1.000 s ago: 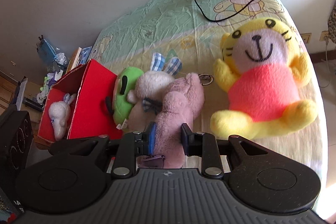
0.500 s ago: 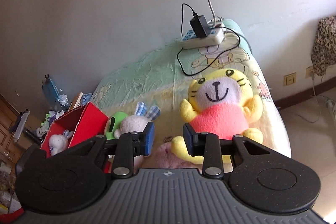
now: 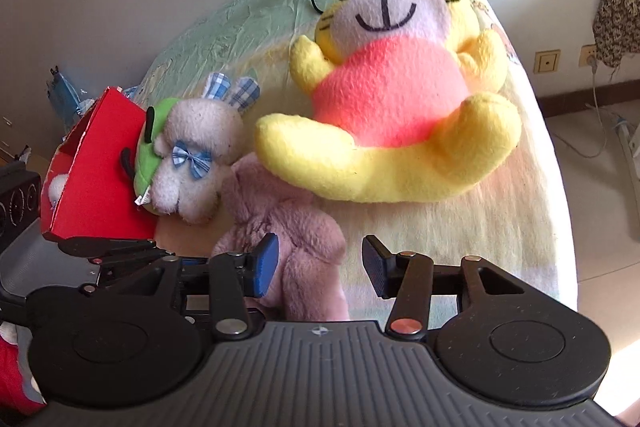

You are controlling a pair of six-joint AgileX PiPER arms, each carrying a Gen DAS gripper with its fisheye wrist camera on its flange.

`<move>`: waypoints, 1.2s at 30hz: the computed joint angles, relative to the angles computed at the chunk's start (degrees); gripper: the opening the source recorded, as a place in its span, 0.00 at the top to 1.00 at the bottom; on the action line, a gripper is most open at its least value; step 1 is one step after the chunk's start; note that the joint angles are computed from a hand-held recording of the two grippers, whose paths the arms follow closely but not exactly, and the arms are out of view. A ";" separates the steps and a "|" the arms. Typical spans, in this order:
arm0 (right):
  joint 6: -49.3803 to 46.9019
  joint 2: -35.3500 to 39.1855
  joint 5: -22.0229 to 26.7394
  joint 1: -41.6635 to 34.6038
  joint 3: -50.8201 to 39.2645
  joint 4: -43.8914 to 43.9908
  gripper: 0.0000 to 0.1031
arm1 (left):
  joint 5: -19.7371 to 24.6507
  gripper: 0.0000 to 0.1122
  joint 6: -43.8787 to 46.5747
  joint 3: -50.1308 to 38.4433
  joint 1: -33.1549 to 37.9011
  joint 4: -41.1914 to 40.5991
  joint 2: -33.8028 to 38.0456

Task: Organize objects
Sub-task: 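Lift the pink teddy bear with the right tool and carry it over the red box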

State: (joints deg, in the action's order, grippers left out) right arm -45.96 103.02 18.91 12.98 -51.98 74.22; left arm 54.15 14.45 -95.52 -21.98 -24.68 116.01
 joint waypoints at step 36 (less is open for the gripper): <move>-10.66 -11.73 9.97 3.21 -0.77 13.26 0.73 | -6.96 0.48 -1.28 9.64 0.90 1.95 -16.73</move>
